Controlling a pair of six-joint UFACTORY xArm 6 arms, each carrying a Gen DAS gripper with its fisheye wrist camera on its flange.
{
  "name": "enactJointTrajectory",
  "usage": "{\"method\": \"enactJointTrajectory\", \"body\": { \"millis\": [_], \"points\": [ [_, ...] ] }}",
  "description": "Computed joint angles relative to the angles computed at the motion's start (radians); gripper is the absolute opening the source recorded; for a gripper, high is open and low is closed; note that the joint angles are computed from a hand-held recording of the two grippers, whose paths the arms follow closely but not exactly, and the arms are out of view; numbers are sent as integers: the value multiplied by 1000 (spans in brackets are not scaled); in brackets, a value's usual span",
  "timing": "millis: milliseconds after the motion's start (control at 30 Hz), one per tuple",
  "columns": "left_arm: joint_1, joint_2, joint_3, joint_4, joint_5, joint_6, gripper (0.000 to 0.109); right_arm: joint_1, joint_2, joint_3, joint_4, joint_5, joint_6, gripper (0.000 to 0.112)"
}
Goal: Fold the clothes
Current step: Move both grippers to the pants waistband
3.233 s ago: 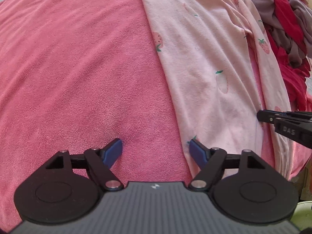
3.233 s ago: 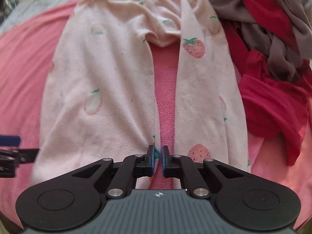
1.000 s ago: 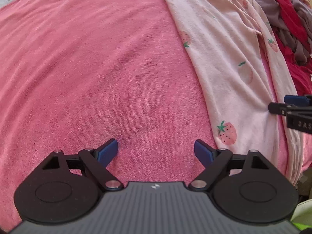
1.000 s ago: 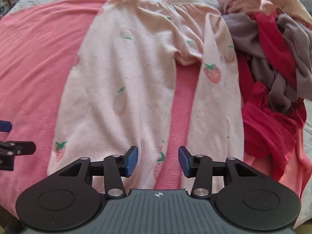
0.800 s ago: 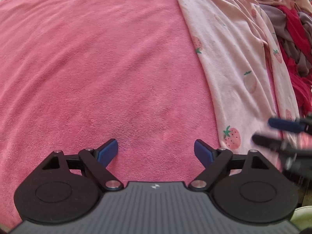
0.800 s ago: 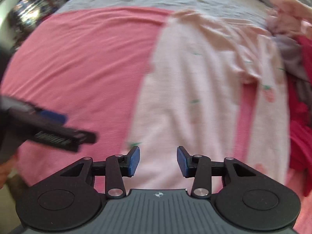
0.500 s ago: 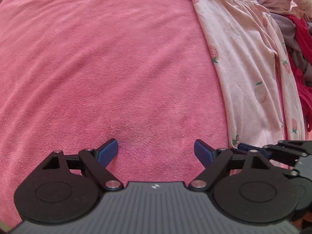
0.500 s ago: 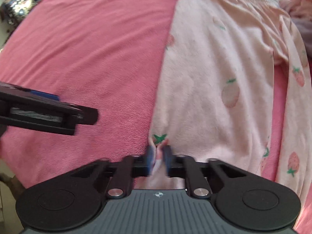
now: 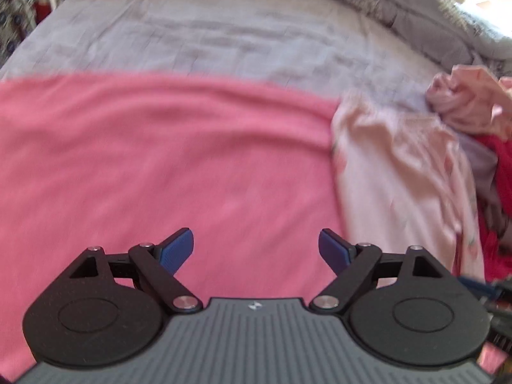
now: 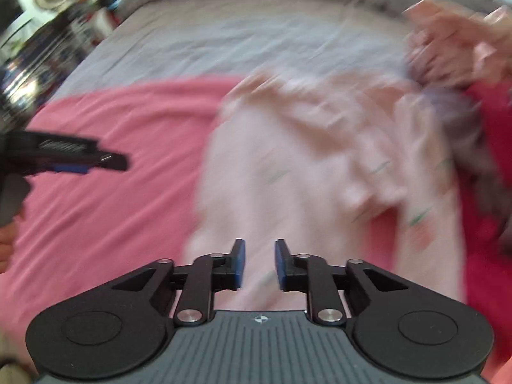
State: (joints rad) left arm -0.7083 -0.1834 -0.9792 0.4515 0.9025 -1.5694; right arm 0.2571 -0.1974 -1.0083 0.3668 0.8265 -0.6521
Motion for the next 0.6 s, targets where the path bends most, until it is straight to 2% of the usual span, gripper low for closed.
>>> {"method": "enactJointTrajectory", "body": {
  "millis": [67,167,267,433,467,600],
  "points": [
    [53,119,-87,52,-43,31,87,-28,129,-102,24,-109,-48,26],
    [102,268,-208,115,-91,60,87,-60,340,-296,65,-193,-140,26],
    [140,424,-340,97,-130,132,87,-58,476,-416,31,-240,-164,31],
    [160,504,-408,101,-153,199,87,-54,650,-575,-45,-275,-145,36],
    [164,523,-426,102,-151,213,87,-53,677,-602,-55,-274,-125,39],
    [164,610,-538,144,-32,220,87,-55,766,-701,-67,-262,-116,50]
  ]
}}
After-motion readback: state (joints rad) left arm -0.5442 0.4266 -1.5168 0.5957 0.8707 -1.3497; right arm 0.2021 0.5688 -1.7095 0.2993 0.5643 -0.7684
